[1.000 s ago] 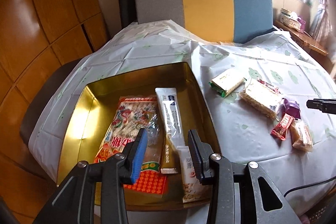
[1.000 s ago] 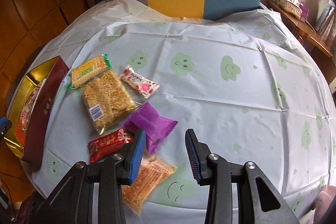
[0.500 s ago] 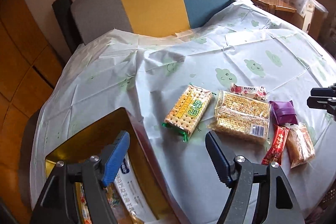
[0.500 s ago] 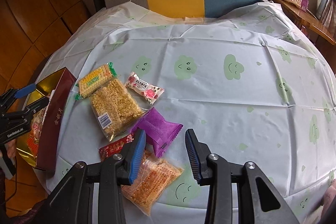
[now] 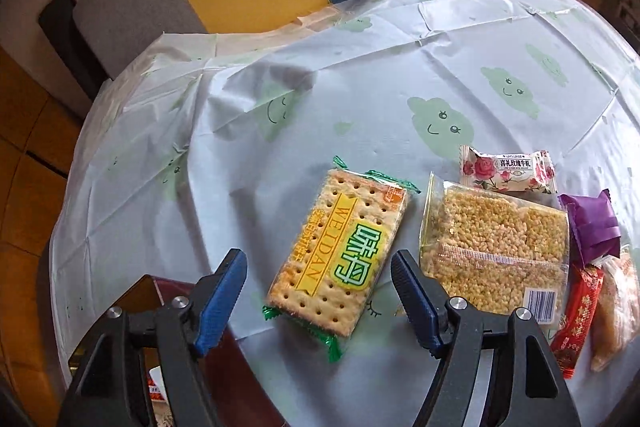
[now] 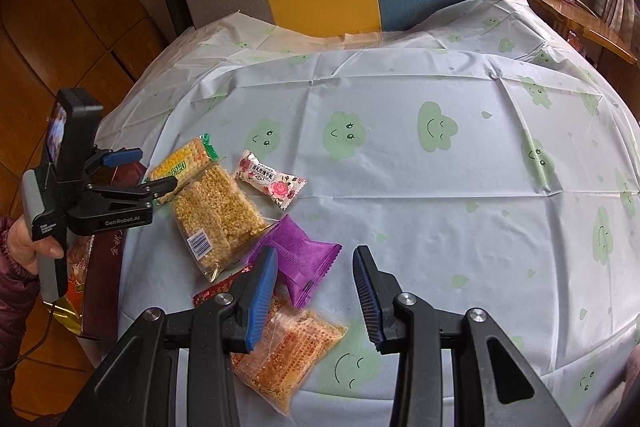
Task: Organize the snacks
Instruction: 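Reach the left gripper to the WEIDAN cracker pack and grasp it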
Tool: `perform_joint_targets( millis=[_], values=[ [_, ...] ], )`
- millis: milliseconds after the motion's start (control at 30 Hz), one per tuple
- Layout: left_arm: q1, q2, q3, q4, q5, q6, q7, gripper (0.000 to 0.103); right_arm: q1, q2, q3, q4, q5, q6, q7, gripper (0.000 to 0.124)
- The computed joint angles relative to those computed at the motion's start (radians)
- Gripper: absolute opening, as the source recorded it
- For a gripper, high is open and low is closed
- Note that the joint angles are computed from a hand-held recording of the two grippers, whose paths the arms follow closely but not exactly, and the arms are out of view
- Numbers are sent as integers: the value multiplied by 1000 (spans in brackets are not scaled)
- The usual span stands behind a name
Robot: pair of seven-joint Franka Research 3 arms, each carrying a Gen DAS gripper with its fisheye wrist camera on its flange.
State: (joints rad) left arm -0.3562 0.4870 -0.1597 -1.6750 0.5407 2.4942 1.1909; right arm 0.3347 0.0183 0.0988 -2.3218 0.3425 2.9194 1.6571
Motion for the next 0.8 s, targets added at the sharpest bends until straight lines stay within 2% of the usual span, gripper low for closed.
perform_joint_targets(
  millis=[133, 167, 300, 400, 567, 800],
  values=[
    [10, 36, -7, 37, -45, -10, -12, 73, -1, 3, 0, 5, 30, -5, -20, 40],
    [26, 41, -21, 42, -86, -13, -7, 60, -1, 3, 0, 5, 32, -4, -20, 40],
    [-1, 7, 4, -5, -53, 7, -71, 53, -3, 5, -4, 6, 8, -4, 13, 40],
    [-5, -51, 12, -77, -35, 35, -154, 52, -7, -2, -10, -6, -25, 11, 65, 40],
    [7, -203, -2, -258, -1, 140, -282, 48, -19, 0, -16, -7, -20, -2, 97, 40],
    [2, -381, -59, -477, 88, 265, -375, 48, -19, 19, -14, 11, -51, -42, 103, 40]
  ],
)
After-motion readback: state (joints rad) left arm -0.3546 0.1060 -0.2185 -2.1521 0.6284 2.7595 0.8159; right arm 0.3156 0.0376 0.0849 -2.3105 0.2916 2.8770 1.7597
